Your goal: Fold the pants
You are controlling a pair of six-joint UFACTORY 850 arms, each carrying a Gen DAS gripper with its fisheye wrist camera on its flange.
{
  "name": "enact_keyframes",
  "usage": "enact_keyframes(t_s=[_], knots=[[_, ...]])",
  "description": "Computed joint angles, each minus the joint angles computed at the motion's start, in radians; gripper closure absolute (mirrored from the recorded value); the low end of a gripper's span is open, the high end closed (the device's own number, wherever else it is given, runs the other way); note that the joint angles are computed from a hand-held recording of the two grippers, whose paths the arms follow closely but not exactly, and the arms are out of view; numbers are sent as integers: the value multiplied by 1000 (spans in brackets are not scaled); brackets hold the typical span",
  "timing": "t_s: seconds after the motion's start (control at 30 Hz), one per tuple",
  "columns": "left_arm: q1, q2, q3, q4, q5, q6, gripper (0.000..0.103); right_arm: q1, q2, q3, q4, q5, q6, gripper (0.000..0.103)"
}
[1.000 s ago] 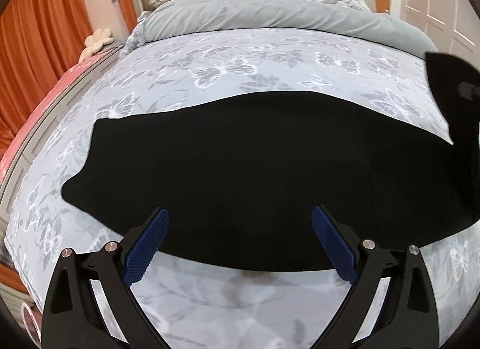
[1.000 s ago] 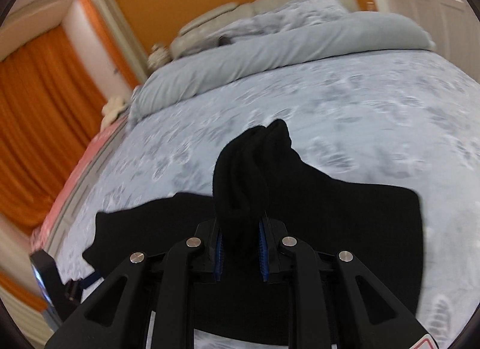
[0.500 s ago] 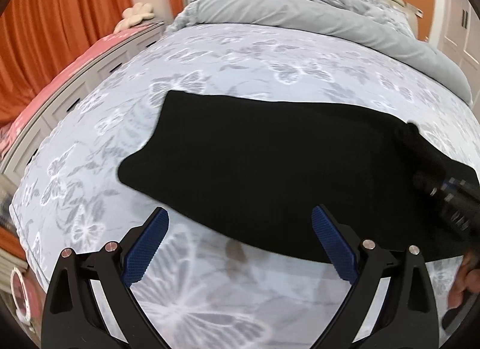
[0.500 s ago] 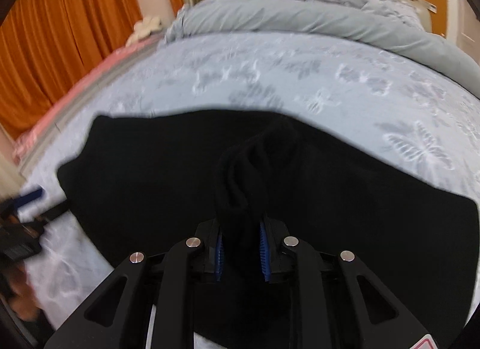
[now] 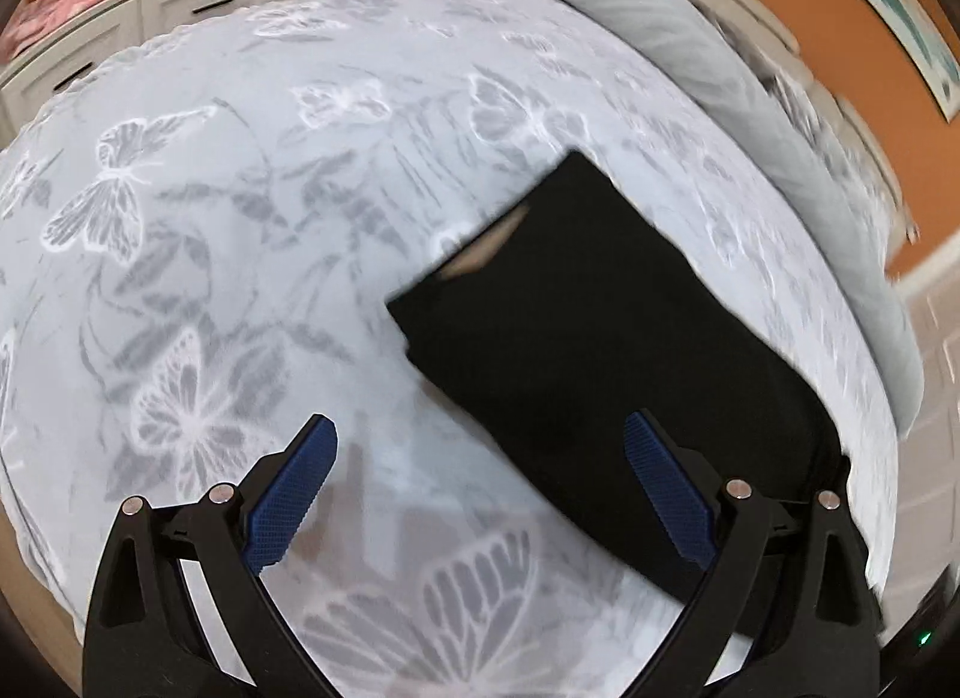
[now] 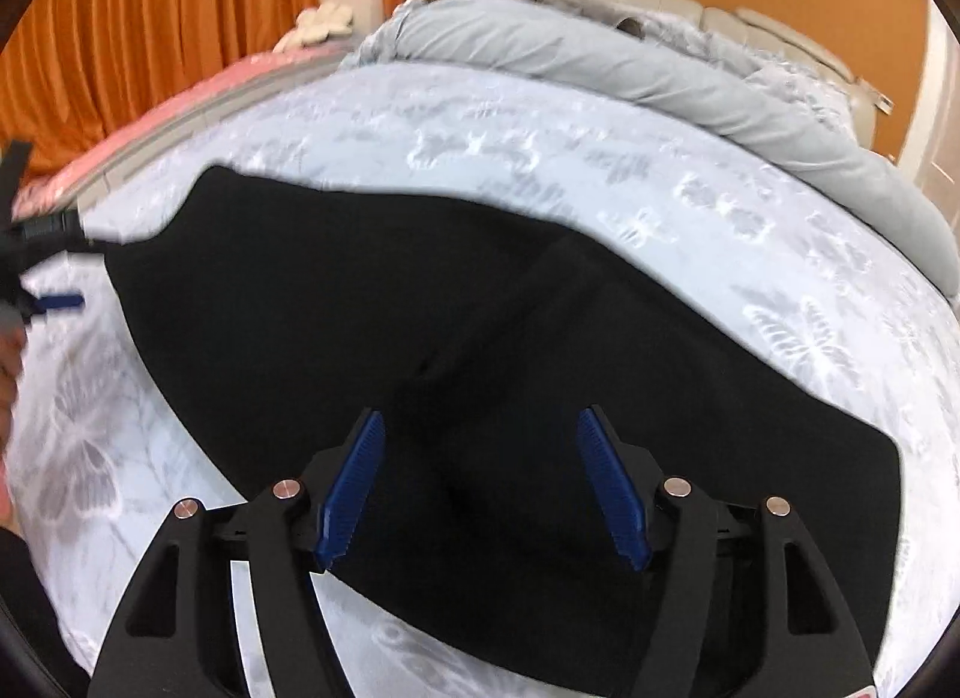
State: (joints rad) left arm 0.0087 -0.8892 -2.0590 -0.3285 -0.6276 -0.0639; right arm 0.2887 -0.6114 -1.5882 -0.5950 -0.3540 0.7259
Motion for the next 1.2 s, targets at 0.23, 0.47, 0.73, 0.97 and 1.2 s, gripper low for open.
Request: enact_keyframes(t_s=[0.23, 0.47, 0.73, 0.97, 1.2], knots=[[-14, 0, -2, 2, 22, 33, 8, 35, -107, -109, -203, -70, 161, 87], [-11, -116, -153, -27, -112, -18, 8, 17, -94, -115, -21, -57, 40, 58], [-37, -166, -218, 27, -75, -55, 13, -10, 42, 22, -165, -20, 323, 24], [-36, -151, -207, -43, -36, -43, 84, -84, 103, 74, -133, -103, 467, 24], [-93, -29, -67, 71, 119, -100, 86, -151, 154, 130, -9, -71, 478, 23]])
